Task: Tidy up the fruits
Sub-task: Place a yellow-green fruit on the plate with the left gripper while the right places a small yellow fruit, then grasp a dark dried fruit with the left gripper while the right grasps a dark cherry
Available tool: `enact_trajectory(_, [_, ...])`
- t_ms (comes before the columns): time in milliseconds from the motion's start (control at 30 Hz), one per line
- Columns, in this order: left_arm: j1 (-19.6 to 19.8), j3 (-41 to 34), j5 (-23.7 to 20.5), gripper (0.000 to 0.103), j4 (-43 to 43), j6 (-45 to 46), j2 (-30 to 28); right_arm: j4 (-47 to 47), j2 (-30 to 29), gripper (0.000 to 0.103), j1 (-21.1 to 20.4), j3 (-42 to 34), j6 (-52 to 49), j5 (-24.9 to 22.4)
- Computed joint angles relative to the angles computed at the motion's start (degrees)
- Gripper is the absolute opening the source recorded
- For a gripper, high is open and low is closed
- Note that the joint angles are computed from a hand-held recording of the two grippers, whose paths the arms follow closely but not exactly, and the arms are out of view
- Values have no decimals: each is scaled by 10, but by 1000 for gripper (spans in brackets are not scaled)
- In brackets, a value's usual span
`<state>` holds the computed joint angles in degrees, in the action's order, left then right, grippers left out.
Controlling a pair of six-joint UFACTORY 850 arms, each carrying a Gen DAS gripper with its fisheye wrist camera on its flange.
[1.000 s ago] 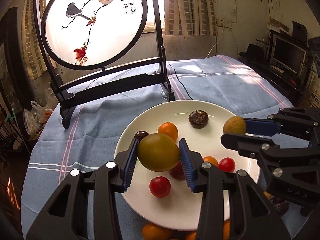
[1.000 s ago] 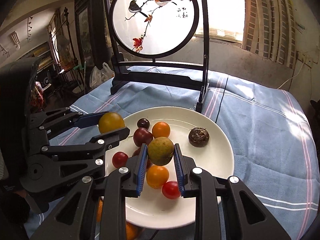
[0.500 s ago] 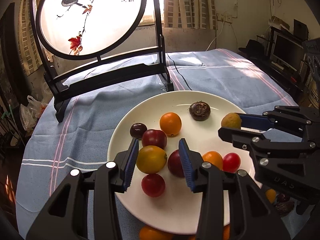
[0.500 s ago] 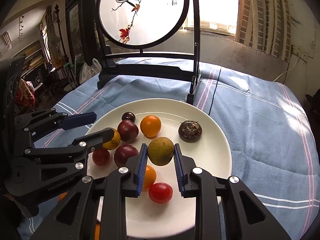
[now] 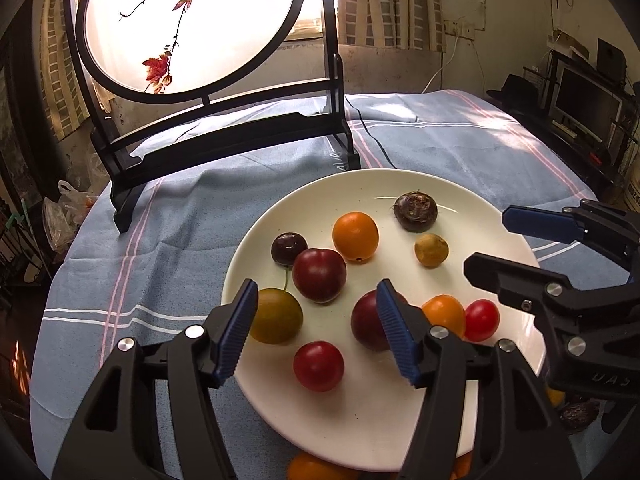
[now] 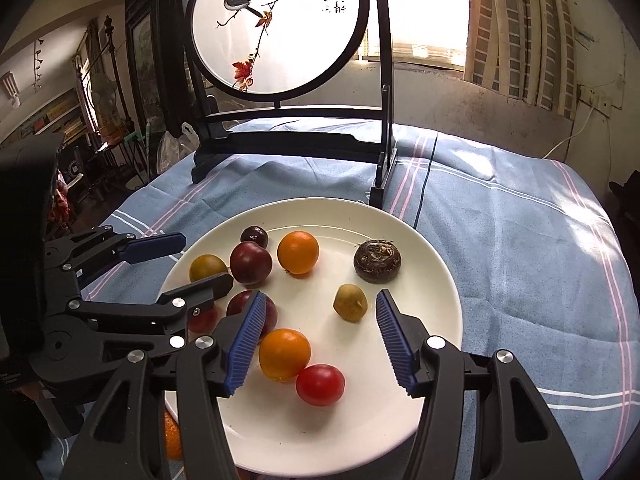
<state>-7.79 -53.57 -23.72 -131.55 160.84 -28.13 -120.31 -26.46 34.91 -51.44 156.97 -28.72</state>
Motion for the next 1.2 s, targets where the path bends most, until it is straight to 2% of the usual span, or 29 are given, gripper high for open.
enact_trajectory(300, [5, 13, -15, 63, 3, 8, 17, -8, 34, 60, 19, 20, 7, -29])
enact_trajectory(400, [15, 31, -36, 65, 15, 3, 38, -8, 67, 68, 41, 46, 8, -68])
enact_trajectory(467, [27, 46, -53, 71, 27, -2, 55, 9, 90, 73, 61, 68, -5, -92])
enact_trajectory(600, [52, 84, -80, 73, 45, 7, 87, 84, 120, 73, 101, 104, -68, -109])
enact_trajectory(700, [73, 117, -94, 78, 53, 31, 107, 151, 128, 73, 129, 131, -118, -96])
enact_trajectory(800, [95, 143, -102, 80, 75, 44, 118, 197, 120, 73, 146, 152, -145, -62])
enact_trajectory(900, [107, 161, -96, 81, 112, 38, 125, 199, 103, 73, 152, 164, -127, -30])
enact_trajectory(1000, [104, 186, -93, 82, 111, 71, 138, 197, 81, 73, 158, 160, -122, -21])
enact_trajectory(1033, [101, 195, -93, 82, 108, 85, 144, 199, 74, 70, 159, 156, -123, -23])
enact_trajectory(1067, [98, 204, -94, 83, 107, 97, 149, 189, 70, 61, 158, 154, -115, -19])
enact_trajectory(1133, [92, 219, -98, 83, 111, 110, 160, 183, 65, 51, 154, 150, -105, -15])
enact_trajectory(1200, [86, 230, -101, 85, 117, 118, 169, 155, 68, 51, 154, 155, -76, -16])
